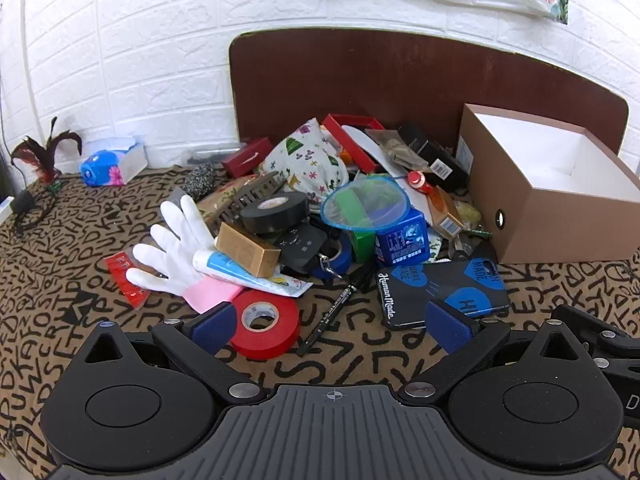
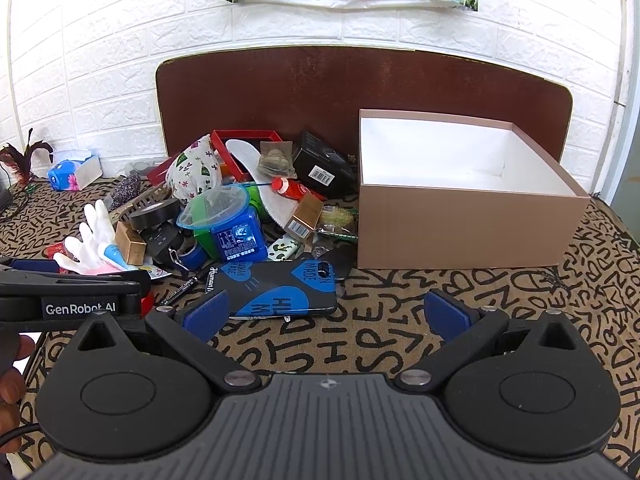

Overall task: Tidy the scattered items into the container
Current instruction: 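Move the left tool down toward the black-and-blue phone case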

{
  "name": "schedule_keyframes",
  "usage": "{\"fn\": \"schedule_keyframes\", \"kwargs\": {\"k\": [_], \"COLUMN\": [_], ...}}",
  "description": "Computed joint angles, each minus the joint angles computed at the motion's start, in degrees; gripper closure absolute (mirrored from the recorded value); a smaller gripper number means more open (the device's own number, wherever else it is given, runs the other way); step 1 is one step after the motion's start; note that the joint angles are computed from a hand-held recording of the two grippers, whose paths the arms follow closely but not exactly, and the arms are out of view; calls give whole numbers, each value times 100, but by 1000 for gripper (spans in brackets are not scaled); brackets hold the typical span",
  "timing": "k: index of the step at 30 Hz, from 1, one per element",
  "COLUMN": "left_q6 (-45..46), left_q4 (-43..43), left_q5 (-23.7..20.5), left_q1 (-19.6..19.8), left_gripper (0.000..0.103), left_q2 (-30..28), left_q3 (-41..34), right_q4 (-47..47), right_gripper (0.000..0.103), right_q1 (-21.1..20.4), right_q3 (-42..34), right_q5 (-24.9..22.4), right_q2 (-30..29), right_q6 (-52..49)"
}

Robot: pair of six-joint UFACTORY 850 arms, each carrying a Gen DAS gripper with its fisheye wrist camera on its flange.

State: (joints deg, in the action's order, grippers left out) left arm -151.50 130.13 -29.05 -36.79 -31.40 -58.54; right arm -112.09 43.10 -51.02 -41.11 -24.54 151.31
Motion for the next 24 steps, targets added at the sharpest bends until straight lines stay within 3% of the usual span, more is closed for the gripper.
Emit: {"fn": "schedule_keyframes", "kwargs": {"k": [20,24], "left_q6": [577,771], "left_q4": [-499,-667], "left_q5": [651,813], "left_q1": [169,213], "left_gripper": [0,0], "left_q2": [-318,-476], "left_q3": [-496,-679], "right_q4": [-141,-529], "right_gripper": [0,0], "right_q1": [-237,-339], "right_q3": [-174,-163], "right_q5": [385,458], "right_q2": [-205,-278], "right_q6": [-7,329]}}
